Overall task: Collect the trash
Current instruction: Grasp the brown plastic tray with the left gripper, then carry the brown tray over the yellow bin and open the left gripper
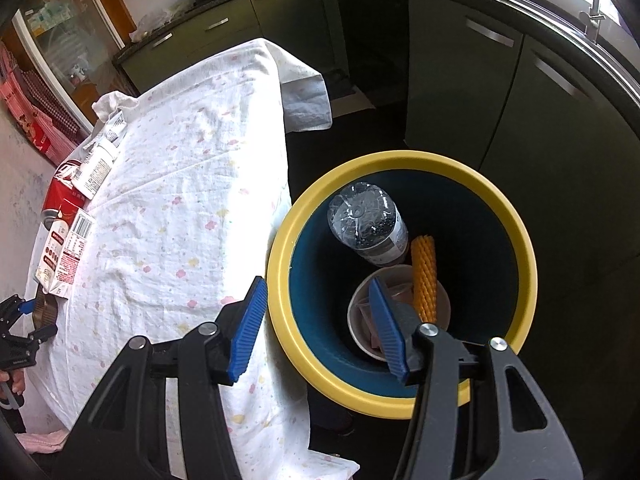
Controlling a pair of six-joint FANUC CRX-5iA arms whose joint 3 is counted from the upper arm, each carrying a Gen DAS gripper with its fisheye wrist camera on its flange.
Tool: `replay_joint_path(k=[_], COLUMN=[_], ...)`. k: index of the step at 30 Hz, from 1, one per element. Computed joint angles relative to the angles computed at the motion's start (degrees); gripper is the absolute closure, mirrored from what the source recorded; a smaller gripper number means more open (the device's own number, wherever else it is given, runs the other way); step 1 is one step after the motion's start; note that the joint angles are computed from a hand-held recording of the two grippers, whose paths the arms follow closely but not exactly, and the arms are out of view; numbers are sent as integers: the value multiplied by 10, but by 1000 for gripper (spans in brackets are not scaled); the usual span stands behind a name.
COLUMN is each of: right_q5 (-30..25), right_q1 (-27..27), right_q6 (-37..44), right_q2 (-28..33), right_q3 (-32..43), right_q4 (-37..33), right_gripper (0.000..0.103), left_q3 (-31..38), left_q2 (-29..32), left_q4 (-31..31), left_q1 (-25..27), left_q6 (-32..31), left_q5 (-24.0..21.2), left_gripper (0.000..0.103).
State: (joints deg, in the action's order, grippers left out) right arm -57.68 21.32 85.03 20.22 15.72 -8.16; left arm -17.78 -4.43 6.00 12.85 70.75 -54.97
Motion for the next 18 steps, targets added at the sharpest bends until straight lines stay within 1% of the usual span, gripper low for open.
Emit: replay_joint_path(k=[2, 9, 13, 18], right_q5=[-1, 4, 9, 16], right_q1=[-1, -8, -17, -32], right_q6=[2, 9, 13, 21], right_q2=[0, -13, -23, -42], right_q3=[0, -18, -29, -48], right_q4=[-2, -5, -11, -18], right_gripper=[52, 52, 52, 52], left_q3=[2, -1, 10, 38], left_q2=[-4, -38, -51, -44], left_q4=[-13, -11, -17, -8], left_q1=[-6, -16, -40, -86], left_q6=[5, 1, 6, -1], left_q5=[2, 3, 2, 6], left_gripper=[35, 35, 35, 35])
